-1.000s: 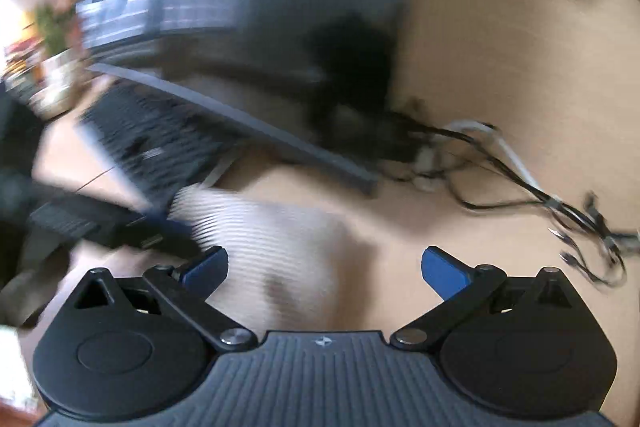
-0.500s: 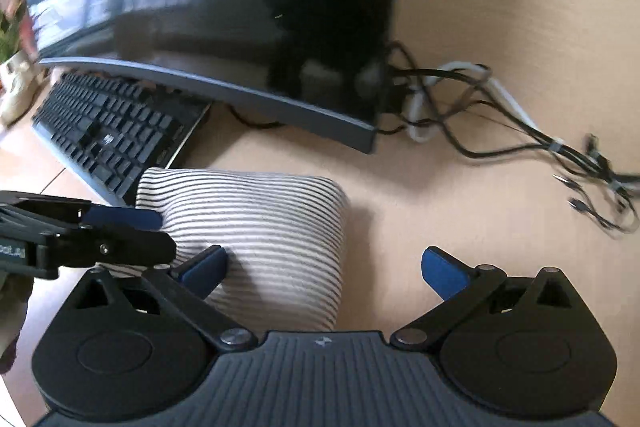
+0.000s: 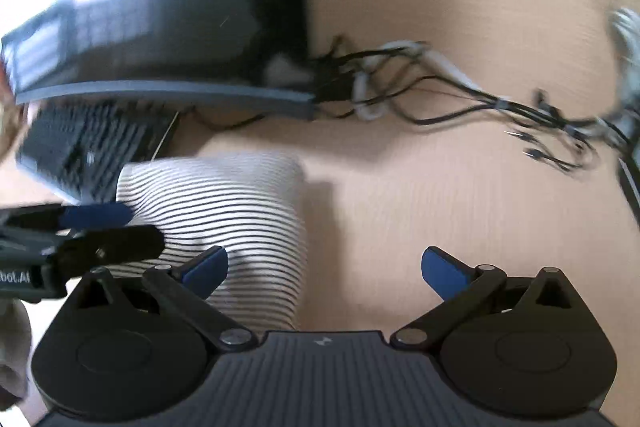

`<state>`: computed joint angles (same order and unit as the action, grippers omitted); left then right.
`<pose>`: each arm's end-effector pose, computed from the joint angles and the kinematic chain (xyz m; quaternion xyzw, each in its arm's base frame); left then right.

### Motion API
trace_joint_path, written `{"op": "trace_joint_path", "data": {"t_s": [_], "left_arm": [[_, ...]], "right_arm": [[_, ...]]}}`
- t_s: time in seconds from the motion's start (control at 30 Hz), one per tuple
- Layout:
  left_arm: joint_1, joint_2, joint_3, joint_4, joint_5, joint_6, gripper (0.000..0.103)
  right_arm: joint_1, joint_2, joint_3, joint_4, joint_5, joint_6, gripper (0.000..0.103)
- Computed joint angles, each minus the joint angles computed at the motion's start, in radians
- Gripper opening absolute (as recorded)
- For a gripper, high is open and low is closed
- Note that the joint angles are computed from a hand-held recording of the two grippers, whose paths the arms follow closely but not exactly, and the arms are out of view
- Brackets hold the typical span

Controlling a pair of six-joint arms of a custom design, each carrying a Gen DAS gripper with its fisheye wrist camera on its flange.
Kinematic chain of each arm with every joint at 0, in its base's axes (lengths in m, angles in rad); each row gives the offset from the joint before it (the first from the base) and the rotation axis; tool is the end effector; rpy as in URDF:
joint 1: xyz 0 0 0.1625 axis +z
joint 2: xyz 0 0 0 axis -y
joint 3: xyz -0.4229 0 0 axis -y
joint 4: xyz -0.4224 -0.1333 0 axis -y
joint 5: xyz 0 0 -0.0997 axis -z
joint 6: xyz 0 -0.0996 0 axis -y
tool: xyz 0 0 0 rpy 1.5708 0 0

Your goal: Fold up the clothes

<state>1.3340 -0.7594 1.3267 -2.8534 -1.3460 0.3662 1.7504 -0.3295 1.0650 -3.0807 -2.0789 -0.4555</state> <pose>-0.0370 -0.8160 0.2188 0.2389 0.9005 -0.3403 0.1273 0.2345 -0.8167 0.0234 0.1897 -0.8811 0.3300 0.2808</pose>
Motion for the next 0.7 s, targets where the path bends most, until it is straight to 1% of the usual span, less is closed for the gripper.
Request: {"op": "trace_joint_path", "data": {"t_s": [0.03, 0.13, 0.2, 0.23, 0.33, 0.4, 0.47, 0.5, 0.53, 0.6, 0.67, 0.7], "left_arm": [[-0.012, -0.011, 0.025, -0.031, 0.02, 0.0, 0.1], [-0.049, -0.051, 0.115, -0.126, 0.087, 0.006, 0.101], [-0.081, -0.084, 0.185, -0.184, 0.151, -0.005, 0.103], [-0.098, -0.099, 0.224, -0.219, 0.192, -0.017, 0.103], [-0.159, -0.152, 0.375, -0.365, 0.348, -0.08, 0.103], [-0.203, -0.186, 0.507, -0.507, 0.436, -0.124, 0.103], [-0.255, -0.182, 0.626, -0.702, 0.533, -0.147, 0.103], [-0.282, -0.171, 0.675, -0.794, 0.585, -0.156, 0.103], [-0.304, -0.162, 0.713, -0.854, 0.626, -0.163, 0.103], [-0.344, -0.15, 0.772, -0.921, 0.696, -0.161, 0.103], [-0.365, -0.168, 0.794, -0.889, 0.746, -0.134, 0.103], [-0.378, -0.175, 0.796, -0.883, 0.791, -0.132, 0.103]], "right_arm": [[-0.001, -0.026, 0.04, -0.023, 0.009, 0.014, 0.103], [-0.003, -0.107, 0.169, -0.067, 0.049, 0.035, 0.103], [-0.006, -0.161, 0.262, -0.111, 0.089, 0.042, 0.103], [-0.007, -0.184, 0.306, -0.14, 0.106, 0.043, 0.103], [-0.009, -0.256, 0.452, -0.253, 0.156, 0.043, 0.103], [-0.016, -0.302, 0.57, -0.379, 0.21, 0.029, 0.103], [-0.024, -0.328, 0.671, -0.514, 0.259, 0.001, 0.103], [-0.027, -0.332, 0.711, -0.576, 0.271, -0.017, 0.103], [-0.027, -0.331, 0.747, -0.632, 0.272, -0.03, 0.103], [-0.021, -0.327, 0.799, -0.708, 0.228, -0.038, 0.103], [-0.017, -0.339, 0.841, -0.721, 0.196, -0.051, 0.103], [-0.017, -0.351, 0.862, -0.72, 0.197, -0.065, 0.103]]}}
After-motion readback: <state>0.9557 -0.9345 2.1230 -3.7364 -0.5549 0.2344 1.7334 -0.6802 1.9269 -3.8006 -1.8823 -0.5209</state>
